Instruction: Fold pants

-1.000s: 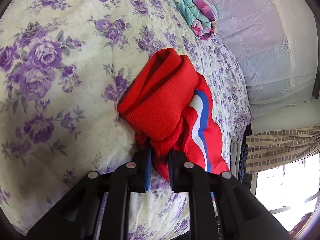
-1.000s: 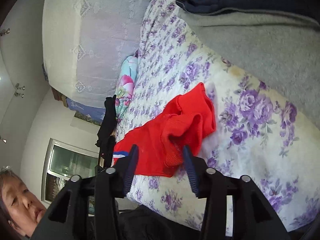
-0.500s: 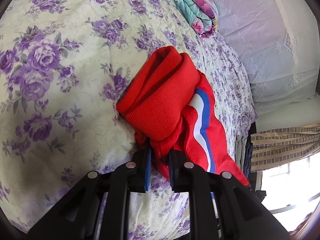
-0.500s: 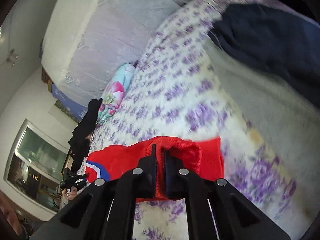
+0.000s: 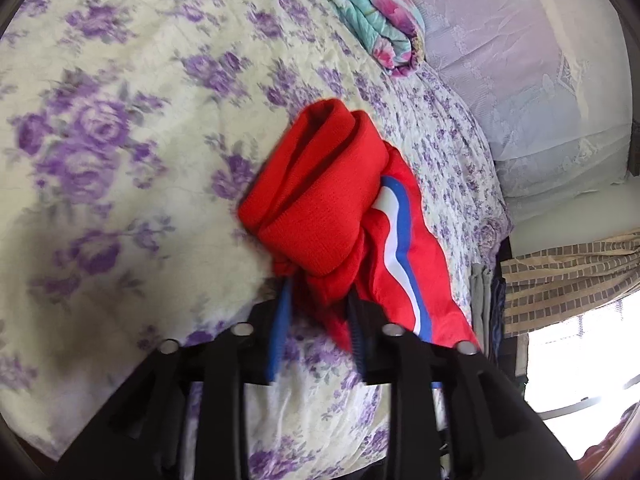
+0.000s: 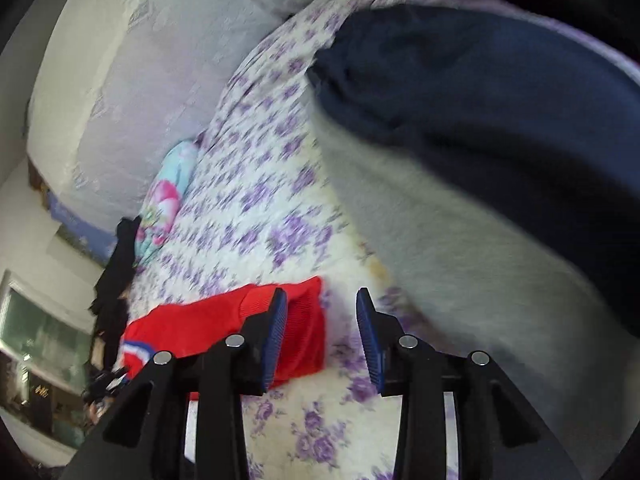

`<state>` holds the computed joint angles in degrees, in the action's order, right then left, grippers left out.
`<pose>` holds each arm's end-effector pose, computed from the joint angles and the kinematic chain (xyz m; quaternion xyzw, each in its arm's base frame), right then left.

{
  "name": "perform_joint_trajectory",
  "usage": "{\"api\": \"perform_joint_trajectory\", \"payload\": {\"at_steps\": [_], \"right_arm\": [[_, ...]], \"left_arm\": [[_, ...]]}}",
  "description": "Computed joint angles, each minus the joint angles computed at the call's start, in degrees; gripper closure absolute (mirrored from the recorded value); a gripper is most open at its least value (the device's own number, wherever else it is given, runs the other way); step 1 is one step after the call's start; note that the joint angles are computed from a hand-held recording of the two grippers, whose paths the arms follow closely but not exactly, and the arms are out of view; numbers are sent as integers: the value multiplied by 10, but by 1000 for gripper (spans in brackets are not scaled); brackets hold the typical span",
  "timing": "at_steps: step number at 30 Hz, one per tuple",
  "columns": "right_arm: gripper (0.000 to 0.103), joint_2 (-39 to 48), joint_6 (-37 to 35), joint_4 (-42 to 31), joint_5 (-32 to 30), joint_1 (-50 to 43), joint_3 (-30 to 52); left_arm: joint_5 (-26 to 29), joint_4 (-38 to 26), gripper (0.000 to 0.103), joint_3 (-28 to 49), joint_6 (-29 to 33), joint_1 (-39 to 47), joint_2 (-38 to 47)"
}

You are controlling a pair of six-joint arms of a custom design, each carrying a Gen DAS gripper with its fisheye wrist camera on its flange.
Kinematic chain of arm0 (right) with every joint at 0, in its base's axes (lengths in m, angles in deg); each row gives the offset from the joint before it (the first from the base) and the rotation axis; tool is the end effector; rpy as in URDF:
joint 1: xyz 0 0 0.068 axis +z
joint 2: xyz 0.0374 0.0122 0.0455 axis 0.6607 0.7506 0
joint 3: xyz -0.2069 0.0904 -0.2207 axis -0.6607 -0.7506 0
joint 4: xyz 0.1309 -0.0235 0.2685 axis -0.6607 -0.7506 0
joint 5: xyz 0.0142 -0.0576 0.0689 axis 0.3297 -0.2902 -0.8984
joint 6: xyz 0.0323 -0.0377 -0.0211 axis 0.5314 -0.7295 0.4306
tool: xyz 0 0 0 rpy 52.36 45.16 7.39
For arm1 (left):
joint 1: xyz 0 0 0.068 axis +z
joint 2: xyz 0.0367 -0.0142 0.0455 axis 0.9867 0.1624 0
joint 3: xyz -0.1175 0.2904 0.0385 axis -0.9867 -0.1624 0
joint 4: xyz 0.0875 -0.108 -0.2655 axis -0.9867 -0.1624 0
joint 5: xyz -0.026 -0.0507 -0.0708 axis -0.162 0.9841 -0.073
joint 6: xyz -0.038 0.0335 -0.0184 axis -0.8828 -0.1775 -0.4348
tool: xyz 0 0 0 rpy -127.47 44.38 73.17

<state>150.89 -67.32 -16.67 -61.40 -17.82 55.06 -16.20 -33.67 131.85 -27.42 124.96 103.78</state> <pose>0.2090 -0.2969 0.1738 0.1800 0.8877 0.2685 0.3280 0.2756 0.2321 0.1260 -0.2059 0.8902 -0.3520 0.2033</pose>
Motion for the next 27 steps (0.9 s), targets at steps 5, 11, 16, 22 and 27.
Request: {"api": "perform_joint_trajectory", "payload": {"at_steps": [5, 11, 16, 22, 27], "right_arm": [[65, -92, -90, -59, -91, 32, -88], [46, -221, 67, 165, -26, 232, -263], [41, -247, 164, 351, 146, 323, -352], [43, -199, 72, 279, 80, 218, -316], [41, -199, 40, 184, 2, 161, -273]], "left_arm": [[-41, 87, 54, -76, -32, 31, -119], [-73, 171, 51, -188, -33, -64, -297], [-264, 339, 47, -278, -76, -257, -324], [-297, 389, 62, -249, -86, -202, -217], [-151, 318, 49, -240, -82, -115, -284]]}}
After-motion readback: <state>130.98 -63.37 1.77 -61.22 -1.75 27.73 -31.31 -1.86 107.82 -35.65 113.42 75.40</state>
